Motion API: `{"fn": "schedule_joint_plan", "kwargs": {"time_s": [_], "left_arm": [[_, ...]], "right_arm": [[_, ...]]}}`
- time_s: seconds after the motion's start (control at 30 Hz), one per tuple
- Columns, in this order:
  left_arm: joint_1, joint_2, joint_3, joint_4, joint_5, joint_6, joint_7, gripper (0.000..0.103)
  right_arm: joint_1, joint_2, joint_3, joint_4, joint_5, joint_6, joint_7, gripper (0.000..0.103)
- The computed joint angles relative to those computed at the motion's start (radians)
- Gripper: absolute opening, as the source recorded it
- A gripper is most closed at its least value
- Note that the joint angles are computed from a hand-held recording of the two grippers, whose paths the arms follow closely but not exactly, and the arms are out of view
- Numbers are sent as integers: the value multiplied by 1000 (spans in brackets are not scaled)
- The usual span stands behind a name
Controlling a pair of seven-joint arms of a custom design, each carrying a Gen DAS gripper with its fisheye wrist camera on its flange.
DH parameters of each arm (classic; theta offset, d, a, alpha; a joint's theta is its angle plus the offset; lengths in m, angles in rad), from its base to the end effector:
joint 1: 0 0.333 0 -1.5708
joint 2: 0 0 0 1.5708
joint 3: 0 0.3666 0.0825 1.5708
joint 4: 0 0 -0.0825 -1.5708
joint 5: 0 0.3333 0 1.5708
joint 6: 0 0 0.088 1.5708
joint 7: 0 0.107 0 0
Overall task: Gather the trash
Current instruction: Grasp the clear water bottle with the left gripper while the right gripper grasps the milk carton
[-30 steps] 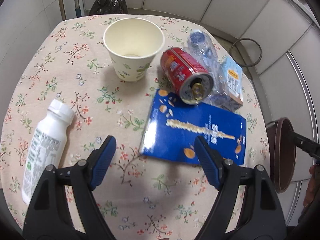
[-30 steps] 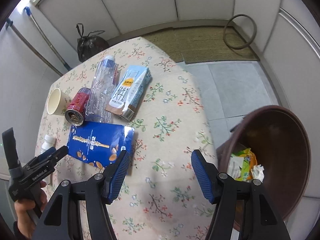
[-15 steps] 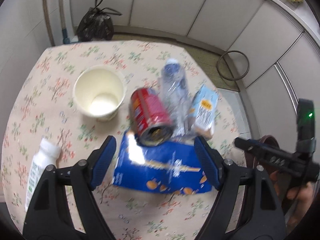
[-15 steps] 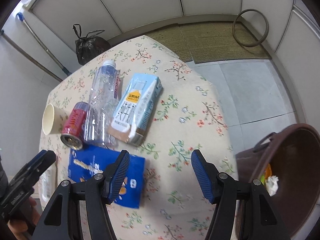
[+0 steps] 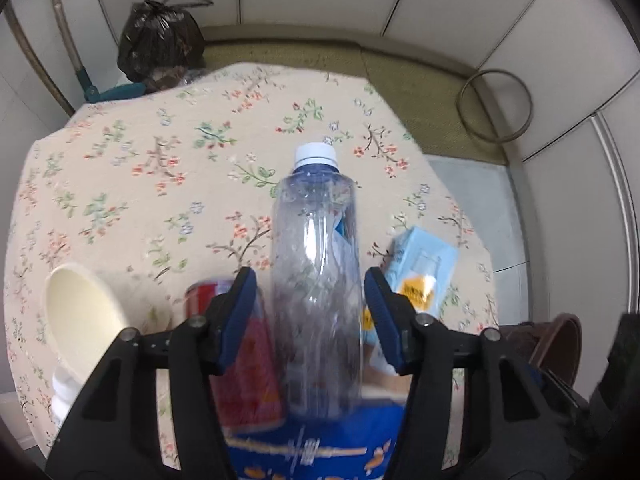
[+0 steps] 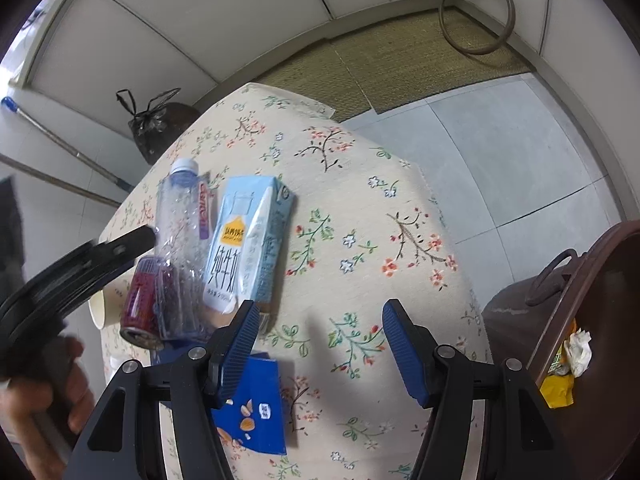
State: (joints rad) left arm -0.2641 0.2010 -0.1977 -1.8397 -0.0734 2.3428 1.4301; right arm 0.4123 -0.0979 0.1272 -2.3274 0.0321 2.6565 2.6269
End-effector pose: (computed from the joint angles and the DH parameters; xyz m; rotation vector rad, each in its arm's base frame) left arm 0.5443 -0.2611 0.5247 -1.8482 2.4242 -0.4855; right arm 0.4155 0.2499 0.5058 -1.3387 2.3624 0.0190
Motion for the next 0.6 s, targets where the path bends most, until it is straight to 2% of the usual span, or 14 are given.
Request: {"fn": "schedule_joint_plan", "kwargs": {"time_s": [0.1, 0.23, 0.4, 0.6], "left_arm": [[-3, 48, -1, 51, -10, -49, -18, 54], [-7, 53, 2, 52, -11, -35, -15, 53], [20, -16, -14, -18, -100, 47, 54, 53], [60, -181, -20, -127, -294, 154, 234, 53]], "right_arm": [[-2, 4, -2, -1, -5, 3, -9, 65], [-7, 31, -6, 18, 0, 3, -31, 65], [-10, 56, -3, 41, 1, 14, -46, 65], [-8, 104, 2, 75, 38, 47, -78, 65]]}}
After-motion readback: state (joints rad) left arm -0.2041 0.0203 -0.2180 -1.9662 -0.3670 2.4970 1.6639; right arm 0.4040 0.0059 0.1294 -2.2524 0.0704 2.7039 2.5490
